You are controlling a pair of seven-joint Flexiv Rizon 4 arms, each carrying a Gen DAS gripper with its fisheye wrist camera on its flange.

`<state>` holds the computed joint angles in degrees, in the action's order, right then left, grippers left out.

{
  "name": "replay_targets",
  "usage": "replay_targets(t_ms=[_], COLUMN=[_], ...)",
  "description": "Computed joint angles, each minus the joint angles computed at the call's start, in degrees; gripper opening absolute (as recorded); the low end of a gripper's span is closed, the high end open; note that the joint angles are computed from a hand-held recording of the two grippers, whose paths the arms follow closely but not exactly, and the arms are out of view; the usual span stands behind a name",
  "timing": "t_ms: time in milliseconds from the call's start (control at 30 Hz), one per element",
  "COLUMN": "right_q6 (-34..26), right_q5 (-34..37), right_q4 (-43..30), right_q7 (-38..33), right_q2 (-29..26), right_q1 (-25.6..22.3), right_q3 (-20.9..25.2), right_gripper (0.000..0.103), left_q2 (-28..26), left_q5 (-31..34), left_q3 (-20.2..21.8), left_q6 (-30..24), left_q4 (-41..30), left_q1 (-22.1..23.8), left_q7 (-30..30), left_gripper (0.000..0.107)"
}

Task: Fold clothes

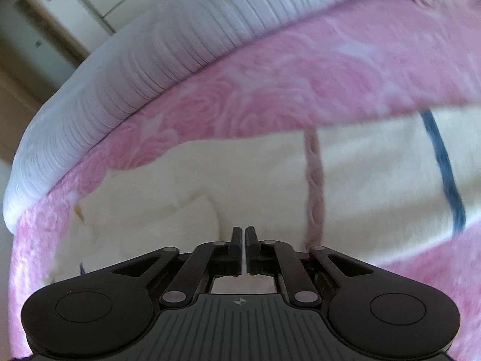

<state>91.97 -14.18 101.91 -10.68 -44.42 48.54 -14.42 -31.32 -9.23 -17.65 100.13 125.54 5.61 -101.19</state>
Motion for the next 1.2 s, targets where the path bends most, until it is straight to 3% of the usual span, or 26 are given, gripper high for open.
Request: replay_targets(t_ms=[100,300,367,467,600,700,833,933,967,1100,1200], right_q6=[3.18,8.68,7.69,3.86,-0.21,-2.17,-9.35,-6.22,-5.41,-7.51,-4.18], right_q5=[2.93,8.18,8.78,7.34,3.33,-0.06,-1.0,-3.71,-6.29,-7.83,-7.34], right_q4=[-1.04,-5.8,-7.14,-7.82,-4.37,-0.22,-2.25,-1.01,-0.38,-1.7,0.3], right_q7=[0.77,1.11,0.85,-0.65,-2.81,0.03,-0.04,3.34,4.69,-2.83,-3.39], right_q2=[-1.16,-5.86,-6.84,-6.31,-2.18,0.95,0.64,0.4,0.67,0.16,0.52], right_q1=[-4.18,-9.12,-8.52,-8.76,-2.88,2.96,-1.31,1.0,1.02,-4.7,-5.16], right_q3=[5.42,12.35,11.64,11.66,4.43,-2.27,3.57,-0.24,-0.8,6.93,7.26], right_gripper=[0.03,0.033,0.033,0.011,0.004,0.0,0.0,0.0,0.005,0.016,0.016], left_q2=[-1.12,-3.13,-3.76,-4.34,-4.31,-4.31,-4.02,-4.05,-4.17,-5.28,-4.59], left_q5=[-0.31,-0.67,-0.95,-1.23,-1.48,-1.51,-1.46,-1.01,-1.11,-0.09,1.09], left_q3=[2.27,5.52,8.15,11.32,9.12,9.14,13.79,16.58,17.62,24.11,27.89], left_q6=[-0.89,-2.25,-2.85,-4.03,-4.91,-5.75,-6.46,-6.09,-7.11,-9.56,-11.8], left_q4=[-2.13,-4.94,-5.86,-6.94,-6.84,-7.11,-8.02,-8.22,-8.54,-10.23,-10.97], left_q1=[-2.3,-5.38,-7.57,-10.01,-7.61,-7.73,-12.42,-15.19,-16.19,-22.42,-26.22], left_q7=[0.66,3.02,3.77,5.08,7.44,9.09,9.51,9.72,9.7,8.05,5.69], left_gripper=[0.029,0.029,0.029,0.029,0.028,0.028,0.028,0.028,0.028,0.028,0.029])
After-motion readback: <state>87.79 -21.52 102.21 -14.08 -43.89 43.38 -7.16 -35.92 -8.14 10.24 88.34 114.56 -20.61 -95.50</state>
